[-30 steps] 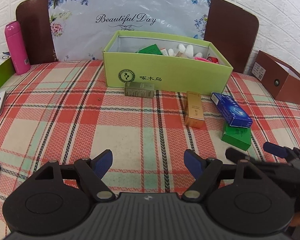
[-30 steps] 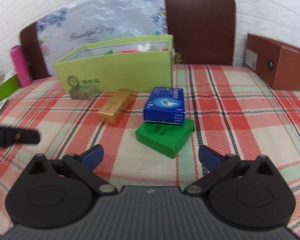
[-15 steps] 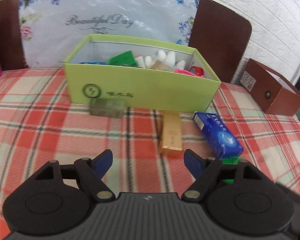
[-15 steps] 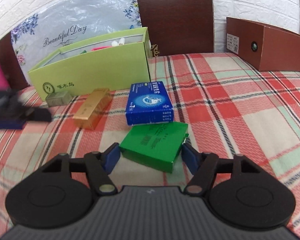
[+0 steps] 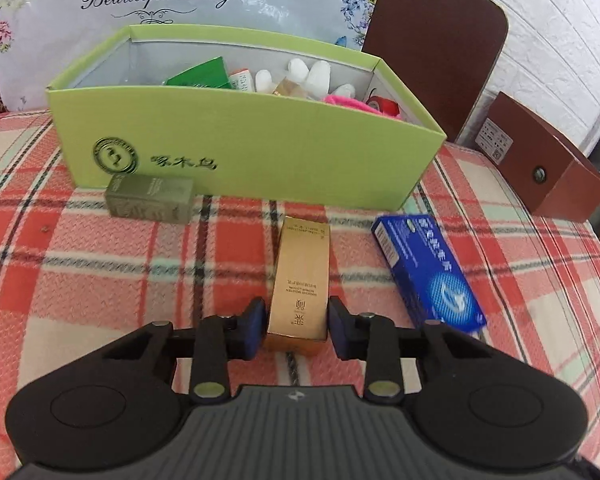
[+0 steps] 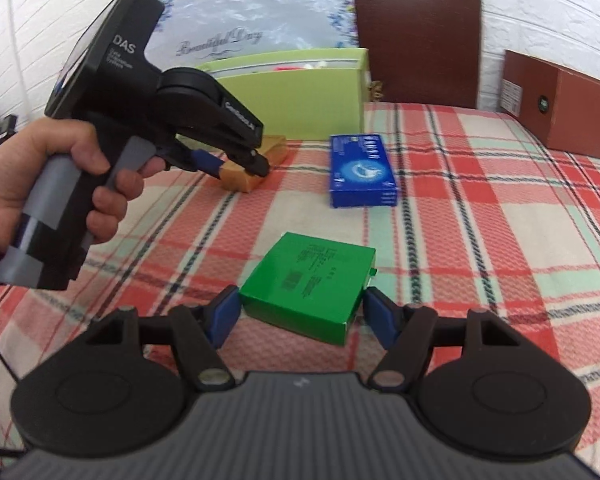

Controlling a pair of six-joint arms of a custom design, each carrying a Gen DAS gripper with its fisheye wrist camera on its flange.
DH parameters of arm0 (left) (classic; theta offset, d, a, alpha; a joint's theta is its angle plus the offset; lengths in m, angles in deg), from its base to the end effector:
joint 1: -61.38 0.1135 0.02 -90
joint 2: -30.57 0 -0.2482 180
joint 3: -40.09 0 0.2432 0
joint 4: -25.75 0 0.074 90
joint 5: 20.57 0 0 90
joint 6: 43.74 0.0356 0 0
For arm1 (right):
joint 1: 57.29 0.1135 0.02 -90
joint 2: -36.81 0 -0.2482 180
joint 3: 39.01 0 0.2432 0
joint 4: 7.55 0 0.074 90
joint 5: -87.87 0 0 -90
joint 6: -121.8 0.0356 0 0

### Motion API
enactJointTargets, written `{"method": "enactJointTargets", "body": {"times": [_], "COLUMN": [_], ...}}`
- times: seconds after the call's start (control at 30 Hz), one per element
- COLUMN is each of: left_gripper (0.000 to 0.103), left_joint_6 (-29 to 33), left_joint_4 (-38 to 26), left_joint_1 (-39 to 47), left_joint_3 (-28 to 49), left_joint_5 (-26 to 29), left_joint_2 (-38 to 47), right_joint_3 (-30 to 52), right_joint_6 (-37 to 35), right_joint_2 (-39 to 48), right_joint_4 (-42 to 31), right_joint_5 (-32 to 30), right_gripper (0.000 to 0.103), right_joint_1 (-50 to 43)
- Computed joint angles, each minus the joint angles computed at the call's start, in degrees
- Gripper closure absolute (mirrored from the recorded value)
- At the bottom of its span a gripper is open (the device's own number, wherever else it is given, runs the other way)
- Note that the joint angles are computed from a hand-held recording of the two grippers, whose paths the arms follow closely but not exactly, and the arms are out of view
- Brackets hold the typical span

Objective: Organize objects
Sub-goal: 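Grasp the green block with right tool while left tool grasps the gold box, then carry green block and gold box into the lime box and open both tools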

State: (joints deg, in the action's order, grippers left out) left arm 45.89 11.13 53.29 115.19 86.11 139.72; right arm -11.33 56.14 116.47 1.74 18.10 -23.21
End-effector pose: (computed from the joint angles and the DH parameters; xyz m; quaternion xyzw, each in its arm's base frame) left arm 0.3692 -0.0628 0.1306 0.1134 0.9202 -0.1611 0.3382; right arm 0.1760 0.1042 0.0933 -0.0063 0.9045 0.0523 0.4233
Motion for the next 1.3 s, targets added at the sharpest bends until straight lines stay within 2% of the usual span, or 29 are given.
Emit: {"method": "enactJointTargets", "body": {"times": [0.07, 0.13, 0.27, 0.37, 0.4, 0.47, 0.5, 0.6, 0.63, 0.7, 0.77, 0.87, 0.97, 1.1, 1.3], "left_gripper": [0.068, 0.068, 0.068, 0.068, 0.066, 0.058, 0.049, 0.047, 0.047, 0.051, 0.068, 0.068, 0.068, 0.068, 0.068], "left_joint_6": [1.53, 5.28, 8.55, 7.89, 7.77, 6.79, 5.8, 4.95, 4.52, 4.04, 4.22, 5.78, 6.26, 5.72, 5.38], "left_joint_4": [-1.06, -1.98, -3.09, -3.51, -4.08, -4.08, -3.54, -1.13, -0.93, -0.24, -0.62, -0.89, 0.48, 1.85, 1.95], "left_joint_1": [1.32, 2.74, 6.51, 8.81, 9.04, 8.7, 8.15, 7.0, 6.48, 5.81, 6.06, 5.71, 5.68, 5.36, 5.52], "left_joint_3": [-3.05, -7.2, -15.45, -19.24, -19.3, -19.09, -19.11, -19.67, -19.34, -18.98, -18.81, -20.69, -23.13, -24.2, -24.06], "left_joint_5": [0.76, 1.59, 3.47, 5.94, 6.53, 5.89, 4.64, 2.69, 1.76, 0.39, 1.27, -0.04, -0.63, -1.41, -1.12], "left_joint_2": [-2.85, -6.73, -14.3, -17.63, -17.93, -18.17, -18.42, -18.64, -18.22, -17.38, -17.03, -19.32, -21.02, -20.91, -20.45], "right_joint_3": [0.37, 0.58, 0.51, -0.44, 0.01, 1.27, 2.22, 4.37, 4.78, 5.07, 5.01, 4.01, 4.54, 4.44, 4.5], "right_joint_6": [-2.88, -4.31, -0.8, -0.01, 0.31, 1.44, 2.49, 5.09, 5.68, 5.84, 5.91, 4.54, 4.15, 6.13, 6.76], "right_joint_2": [0.91, 1.48, -1.29, -3.25, -2.94, -1.3, -0.07, 2.82, 3.57, 4.96, 5.11, 3.0, 3.55, 3.65, 3.05], "right_joint_4": [0.13, -0.9, -6.02, -5.71, -5.94, -5.57, -5.61, -5.99, -5.89, -4.7, -4.62, -5.11, -6.26, -5.88, -6.83], "right_joint_5": [-1.4, 0.62, 3.12, 1.17, 0.93, 2.32, 3.2, 5.3, 5.73, 5.51, 5.64, 3.76, 5.18, 5.39, 5.62], "right_gripper": [0.035, 0.035, 0.028, 0.027, 0.027, 0.027, 0.026, 0.026, 0.027, 0.04, 0.04, 0.041, 0.039, 0.03, 0.03], "right_joint_1": [0.96, 3.12, 5.09, 4.43, 4.3, 4.89, 5.15, 5.61, 5.67, 5.35, 5.57, 6.1, 7.84, 8.4, 8.59]}}
